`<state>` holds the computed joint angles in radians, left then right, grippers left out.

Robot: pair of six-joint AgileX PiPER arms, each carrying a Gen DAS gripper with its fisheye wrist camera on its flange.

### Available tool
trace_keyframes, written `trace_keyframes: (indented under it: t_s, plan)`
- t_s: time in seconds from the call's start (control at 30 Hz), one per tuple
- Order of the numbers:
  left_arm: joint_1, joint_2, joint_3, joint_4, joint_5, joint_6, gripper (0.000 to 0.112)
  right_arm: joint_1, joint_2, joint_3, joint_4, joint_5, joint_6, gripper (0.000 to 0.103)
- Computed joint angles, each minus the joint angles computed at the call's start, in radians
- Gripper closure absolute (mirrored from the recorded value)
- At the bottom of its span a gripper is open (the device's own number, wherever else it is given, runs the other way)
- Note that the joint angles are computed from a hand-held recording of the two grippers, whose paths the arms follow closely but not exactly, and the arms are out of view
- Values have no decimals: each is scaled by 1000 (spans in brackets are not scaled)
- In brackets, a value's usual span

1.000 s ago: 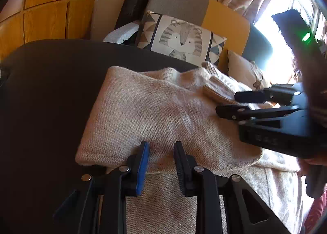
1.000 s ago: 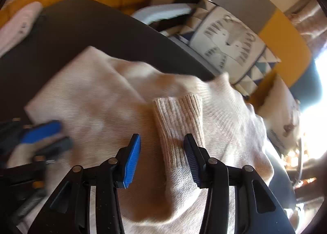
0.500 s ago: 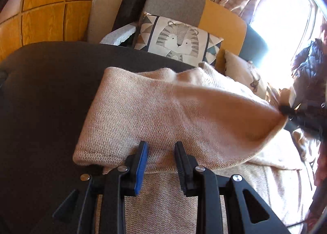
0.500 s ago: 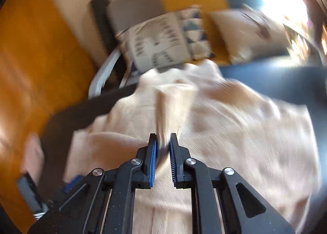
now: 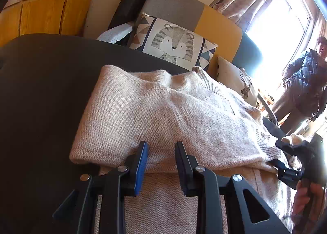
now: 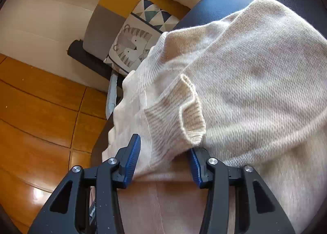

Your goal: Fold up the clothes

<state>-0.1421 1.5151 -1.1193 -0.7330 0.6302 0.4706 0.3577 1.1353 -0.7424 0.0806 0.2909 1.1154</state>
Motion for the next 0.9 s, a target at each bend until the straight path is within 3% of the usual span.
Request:
trace_keyframes:
  t_s: [0.07,0.1,0.3,0.37,0.5,0.57,0.73,0.8,0.9]
  plan:
    - [0,-3,2,-4,-2,4,85,14,37,-50,-89,40,54,73]
    - [2,-6,7,-14,-4,15,85,20,62,-87,-92,74,24,95]
    - [-4,-37,38,-50,-39,73,85,138,56,-257,-494,325,249,97]
    - [-4,-11,10,-18,-14,37,85,139,46,-268,-532,374,259,97]
    - [15,16,-12,-41,26,44,85,7,61,-209,-293,319,42,97]
    - [35,25,-11,-86,47,73,85,-11,51,-145,-243,279,18,97]
    - [151,42,-2,-238,142,149,85,40,32,-66,-420,200,181,98]
    - [200,27,0,-223,146,124,85,65,36,-68,-482,215,213,98]
    - [239,-23,-7,-82,79,46,85,80,32,-51,-541,201,261,98]
